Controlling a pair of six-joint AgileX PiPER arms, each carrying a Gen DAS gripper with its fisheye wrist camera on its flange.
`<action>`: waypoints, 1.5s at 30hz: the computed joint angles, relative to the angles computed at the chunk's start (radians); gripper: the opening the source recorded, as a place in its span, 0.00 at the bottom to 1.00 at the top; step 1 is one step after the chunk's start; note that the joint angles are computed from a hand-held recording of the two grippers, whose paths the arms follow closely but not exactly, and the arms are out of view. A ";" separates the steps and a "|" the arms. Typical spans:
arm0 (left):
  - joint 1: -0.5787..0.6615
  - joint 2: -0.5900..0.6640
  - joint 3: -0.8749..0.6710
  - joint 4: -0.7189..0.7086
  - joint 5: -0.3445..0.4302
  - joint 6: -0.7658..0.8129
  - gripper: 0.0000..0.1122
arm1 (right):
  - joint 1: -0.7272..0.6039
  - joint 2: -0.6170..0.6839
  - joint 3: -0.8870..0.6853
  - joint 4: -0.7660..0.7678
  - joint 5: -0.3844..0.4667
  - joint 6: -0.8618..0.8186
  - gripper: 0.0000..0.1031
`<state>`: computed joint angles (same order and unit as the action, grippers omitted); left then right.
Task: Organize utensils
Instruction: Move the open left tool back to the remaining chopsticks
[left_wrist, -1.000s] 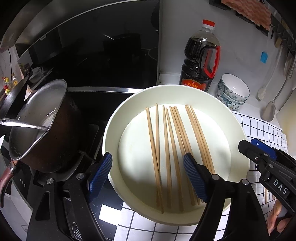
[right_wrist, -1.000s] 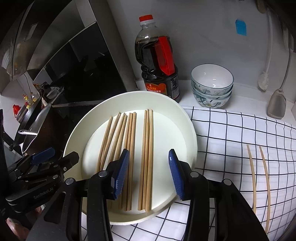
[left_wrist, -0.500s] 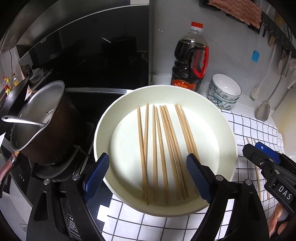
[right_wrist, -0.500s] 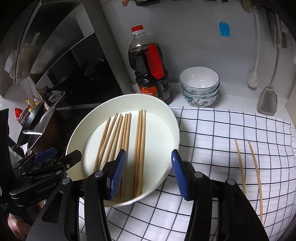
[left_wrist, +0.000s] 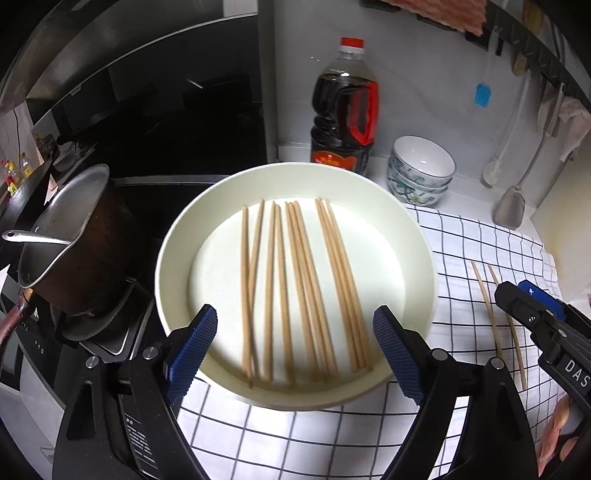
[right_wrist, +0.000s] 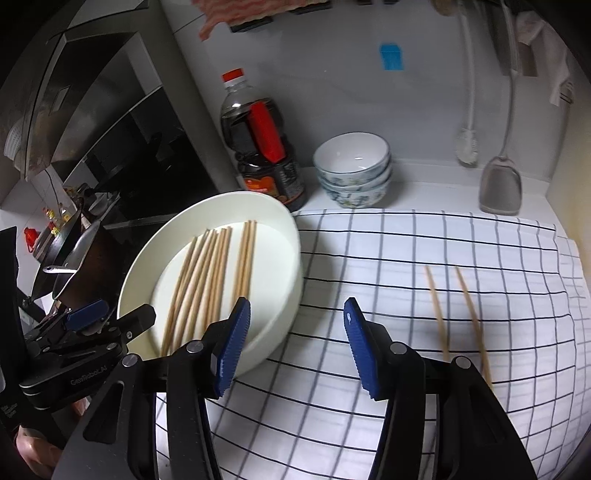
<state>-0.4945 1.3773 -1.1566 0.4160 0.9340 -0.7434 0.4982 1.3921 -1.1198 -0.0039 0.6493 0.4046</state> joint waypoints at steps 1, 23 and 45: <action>-0.014 0.004 -0.003 0.006 0.005 -0.011 0.77 | -0.008 -0.007 0.007 0.003 0.001 -0.007 0.49; -0.345 0.188 -0.160 0.073 0.035 -0.185 0.81 | -0.452 -0.211 0.287 0.281 0.036 -0.465 0.52; -0.430 0.416 -0.294 0.072 -0.043 -0.306 0.82 | -0.720 -0.077 0.425 0.557 -0.099 -1.073 0.53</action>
